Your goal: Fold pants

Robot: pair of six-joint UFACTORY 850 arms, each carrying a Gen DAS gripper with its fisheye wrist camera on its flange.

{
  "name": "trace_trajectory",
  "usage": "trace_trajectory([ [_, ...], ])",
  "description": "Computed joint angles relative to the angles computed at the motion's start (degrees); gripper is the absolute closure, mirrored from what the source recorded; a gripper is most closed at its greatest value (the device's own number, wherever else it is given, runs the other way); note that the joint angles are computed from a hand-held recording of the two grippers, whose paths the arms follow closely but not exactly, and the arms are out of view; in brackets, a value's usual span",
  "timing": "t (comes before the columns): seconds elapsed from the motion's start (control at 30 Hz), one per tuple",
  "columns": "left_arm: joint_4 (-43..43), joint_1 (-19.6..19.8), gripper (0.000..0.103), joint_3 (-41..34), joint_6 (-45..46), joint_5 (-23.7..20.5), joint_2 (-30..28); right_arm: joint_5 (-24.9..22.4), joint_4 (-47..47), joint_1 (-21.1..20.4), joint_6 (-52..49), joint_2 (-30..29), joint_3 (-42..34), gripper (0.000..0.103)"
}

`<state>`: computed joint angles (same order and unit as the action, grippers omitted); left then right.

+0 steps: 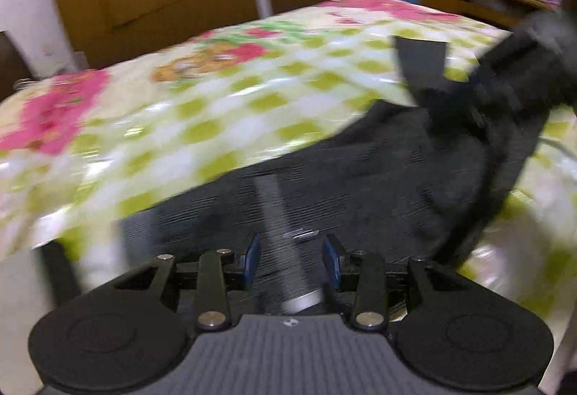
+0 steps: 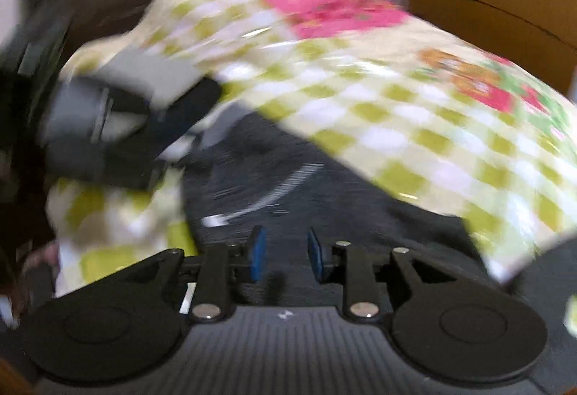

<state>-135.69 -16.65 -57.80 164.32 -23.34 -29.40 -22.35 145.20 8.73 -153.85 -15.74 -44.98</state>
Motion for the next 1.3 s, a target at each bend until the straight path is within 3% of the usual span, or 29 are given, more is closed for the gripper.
trace_trajectory([
  [0.07,4.5,-1.9,0.053,-1.4,-4.0,-0.5,-0.9,0.7,5.0,-3.1,-0.6,0.8,0.3,0.074],
  [0.17,11.4,-4.2,0.052,-4.3,-10.9,-2.1,-2.4,2.5,21.9,-8.1,-11.2,0.1,-0.8,0.073],
  [0.3,20.0,-7.5,0.052,-9.4,-19.6,-2.3,-5.4,4.1,32.4,-15.3,-15.2,-5.5,-6.8,0.072],
  [0.43,27.8,-10.0,0.051,-14.1,-28.5,-2.3,-8.2,6.0,24.1,-20.5,-0.6,-13.7,-16.3,0.070],
  [0.53,31.2,-11.0,0.051,-17.1,-32.5,-2.0,-10.0,7.2,19.6,-22.1,7.2,-19.1,-23.2,0.070],
  [0.63,34.0,-11.8,0.050,-19.3,-36.0,-0.8,-11.0,9.5,6.3,-22.8,21.5,-23.1,-29.3,0.066],
  [0.7,34.4,-12.0,0.048,-19.5,-36.9,-0.3,-11.0,10.9,5.0,-22.4,23.3,-25.7,-32.8,0.065],
  [0.77,34.7,-12.5,0.048,-20.4,-37.9,0.9,-11.5,16.2,8.7,-21.7,18.3,-27.9,-36.5,0.075],
  [0.83,35.7,-13.1,0.048,-21.0,-39.6,2.3,-11.7,17.7,6.4,-21.9,20.8,-29.8,-38.6,0.100],
  [0.93,34.1,-13.7,0.048,-20.6,-37.3,2.6,-11.0,12.6,-5.0,-23.6,34.2,-27.7,-35.7,0.101],
  [0.97,32.5,-14.1,0.048,-20.2,-35.3,2.7,-10.7,8.4,-5.2,-24.7,34.9,-25.2,-32.7,0.101],
  [1.1,27.9,-15.9,0.047,-18.7,-28.1,1.7,-9.7,-11.4,4.0,-30.8,29.1,-9.5,-13.1,0.101],
  [1.2,30.6,-17.6,0.046,-19.3,-30.0,1.3,-10.9,-21.7,11.8,-35.9,21.9,2.4,2.8,0.101],
  [1.3,34.1,-19.8,0.046,-20.9,-31.7,3.3,-13.0,-22.3,15.4,-40.6,19.9,7.3,12.4,0.100],
])
